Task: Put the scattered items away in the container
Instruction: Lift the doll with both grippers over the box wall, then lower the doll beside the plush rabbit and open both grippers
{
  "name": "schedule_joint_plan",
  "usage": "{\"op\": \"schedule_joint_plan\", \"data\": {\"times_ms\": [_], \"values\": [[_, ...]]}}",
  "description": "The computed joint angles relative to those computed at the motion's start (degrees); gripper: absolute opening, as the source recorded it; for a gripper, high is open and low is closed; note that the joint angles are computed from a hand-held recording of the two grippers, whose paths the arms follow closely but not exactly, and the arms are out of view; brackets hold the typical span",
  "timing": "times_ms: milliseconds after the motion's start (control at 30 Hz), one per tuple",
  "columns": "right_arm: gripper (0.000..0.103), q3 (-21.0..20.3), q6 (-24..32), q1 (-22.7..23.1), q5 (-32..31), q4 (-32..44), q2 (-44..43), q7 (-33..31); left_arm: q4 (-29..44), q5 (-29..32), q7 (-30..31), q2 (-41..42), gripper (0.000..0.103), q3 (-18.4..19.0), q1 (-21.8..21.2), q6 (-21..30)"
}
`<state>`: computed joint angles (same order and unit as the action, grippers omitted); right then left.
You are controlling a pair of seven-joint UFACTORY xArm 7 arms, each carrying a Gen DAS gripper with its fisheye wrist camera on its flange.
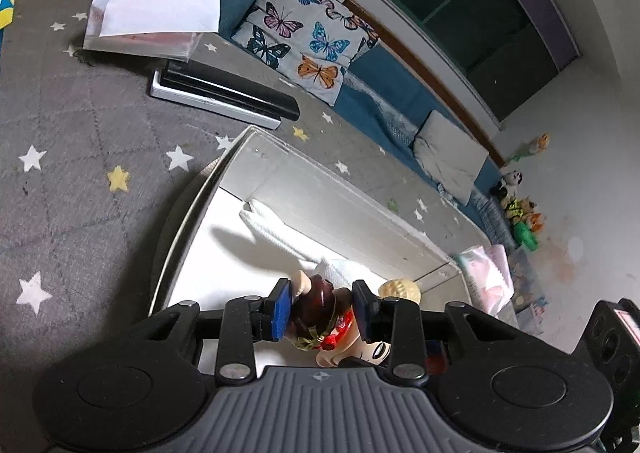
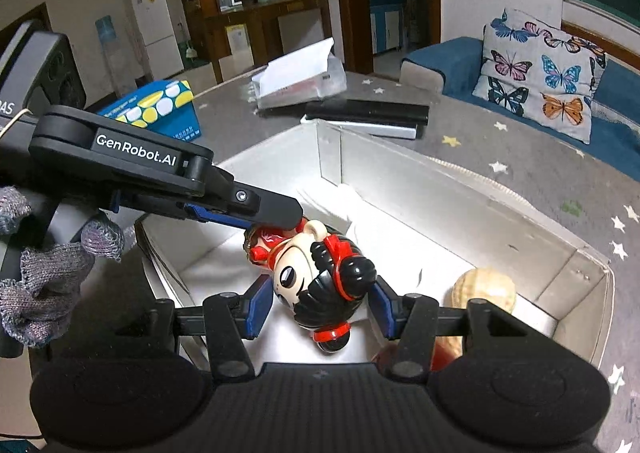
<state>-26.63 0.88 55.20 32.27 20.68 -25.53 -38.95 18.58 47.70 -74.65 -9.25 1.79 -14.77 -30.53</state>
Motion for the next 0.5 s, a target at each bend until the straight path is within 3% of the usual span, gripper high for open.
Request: {"op": "schedule_joint_plan", "data": {"times_ms": [233, 500], "values": [[0.053, 1.9, 0.5, -1.5, -0.3, 0.3, 1.5, 0.5, 0.0, -2.6, 2.3, -1.2, 0.036, -0.7, -1.5, 3.6], [0.053, 5.8, 2.3, -5.3, 0.3, 0.8, 2.0, 0.1, -0.3, -3.1, 2.1, -2.4, 0.036, 2.0, -4.5, 5.3]]}}
